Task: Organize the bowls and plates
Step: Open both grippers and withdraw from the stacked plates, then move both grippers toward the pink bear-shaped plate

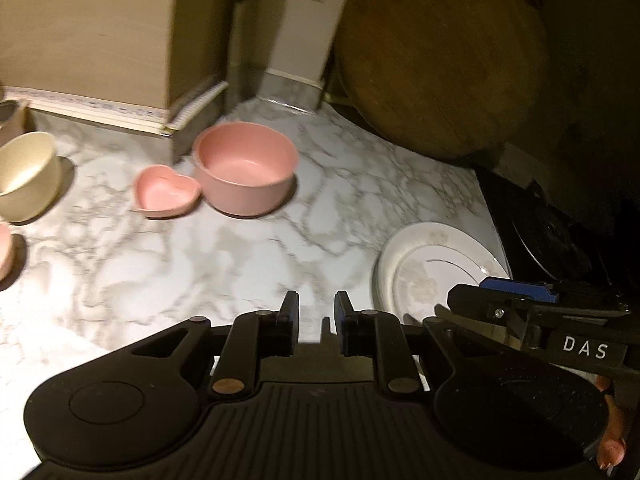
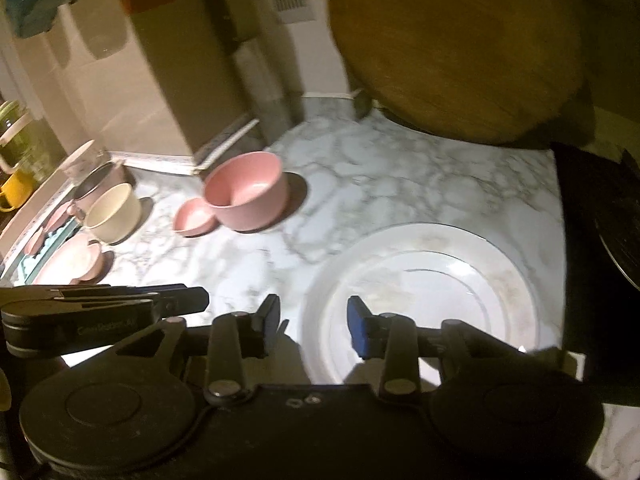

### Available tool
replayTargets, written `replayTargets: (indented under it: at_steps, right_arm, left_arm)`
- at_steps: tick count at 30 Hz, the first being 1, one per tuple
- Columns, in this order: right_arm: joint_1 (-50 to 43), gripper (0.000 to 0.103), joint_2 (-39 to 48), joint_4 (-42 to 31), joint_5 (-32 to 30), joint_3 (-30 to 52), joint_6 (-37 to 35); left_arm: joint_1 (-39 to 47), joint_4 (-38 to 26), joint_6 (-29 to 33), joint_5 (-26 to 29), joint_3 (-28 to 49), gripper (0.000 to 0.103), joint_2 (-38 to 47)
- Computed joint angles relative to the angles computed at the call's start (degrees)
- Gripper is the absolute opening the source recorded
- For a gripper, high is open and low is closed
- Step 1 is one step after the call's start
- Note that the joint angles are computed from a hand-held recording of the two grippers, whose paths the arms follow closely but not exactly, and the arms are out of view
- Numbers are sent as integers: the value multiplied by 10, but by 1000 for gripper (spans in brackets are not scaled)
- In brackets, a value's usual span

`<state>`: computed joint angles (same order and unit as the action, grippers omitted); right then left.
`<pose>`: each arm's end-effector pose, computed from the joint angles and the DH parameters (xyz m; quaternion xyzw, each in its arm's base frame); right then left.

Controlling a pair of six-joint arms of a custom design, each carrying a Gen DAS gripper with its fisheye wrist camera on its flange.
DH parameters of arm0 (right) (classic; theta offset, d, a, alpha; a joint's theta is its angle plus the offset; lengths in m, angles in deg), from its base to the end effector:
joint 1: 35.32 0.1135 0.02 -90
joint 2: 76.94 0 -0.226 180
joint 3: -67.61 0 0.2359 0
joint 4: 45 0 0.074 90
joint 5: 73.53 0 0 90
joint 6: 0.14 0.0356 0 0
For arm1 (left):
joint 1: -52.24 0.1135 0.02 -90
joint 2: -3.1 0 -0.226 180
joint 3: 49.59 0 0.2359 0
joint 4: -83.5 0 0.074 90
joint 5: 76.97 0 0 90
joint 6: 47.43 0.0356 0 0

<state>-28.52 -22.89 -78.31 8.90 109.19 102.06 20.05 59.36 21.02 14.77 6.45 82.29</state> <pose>0.1920 0.0276 0.1672 0.0187 0.9246 0.1223 0.3603 0.2269 -0.1441 0.1622 0.0918 0.9267 -0.1772 0.3184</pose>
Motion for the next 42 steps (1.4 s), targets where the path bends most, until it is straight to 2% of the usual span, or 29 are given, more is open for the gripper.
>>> replayTargets:
  at_steps: [6,8,10,11,12,15,20,22,29,37,42]
  right_arm:
    - [112,59,19,17,76,24,48]
    - [144,65,32,23,99,36,56]
    - [174,70,52,32,119,51,64]
    - [186,73,62,34,127,59,68]
    - [200,75,73,37,136,69,74]
    - [235,80,104,45,159,93,84]
    - [291,100,150,63,201,131,97]
    - [311,102,167,79,220,143,97]
    - [344,102,264,96,213,225,85]
    - [359,102,409,101,162,362,42]
    - [360,102,508,83,123,467,20]
  left_arm:
    - [57,-17,17,19,-42,21,-74]
    - [81,-20,22,27,-55,30,-98]
    - [104,-20,26,30,-73,57,-129]
    - [114,-21,27,25,-83,62,-147]
    - [123,-21,31,21,-90,65,-161]
    - [164,-36,45,36,-103,65,-197]
    - [236,-56,66,61,-134,74,-266]
    - [267,-61,73,71,-145,78,-288]
    - [383,-78,112,110,-158,79,-317]
    - [506,-61,138,129,-146,80,-266]
    - [561,-40,154,124,-127,79,-201]
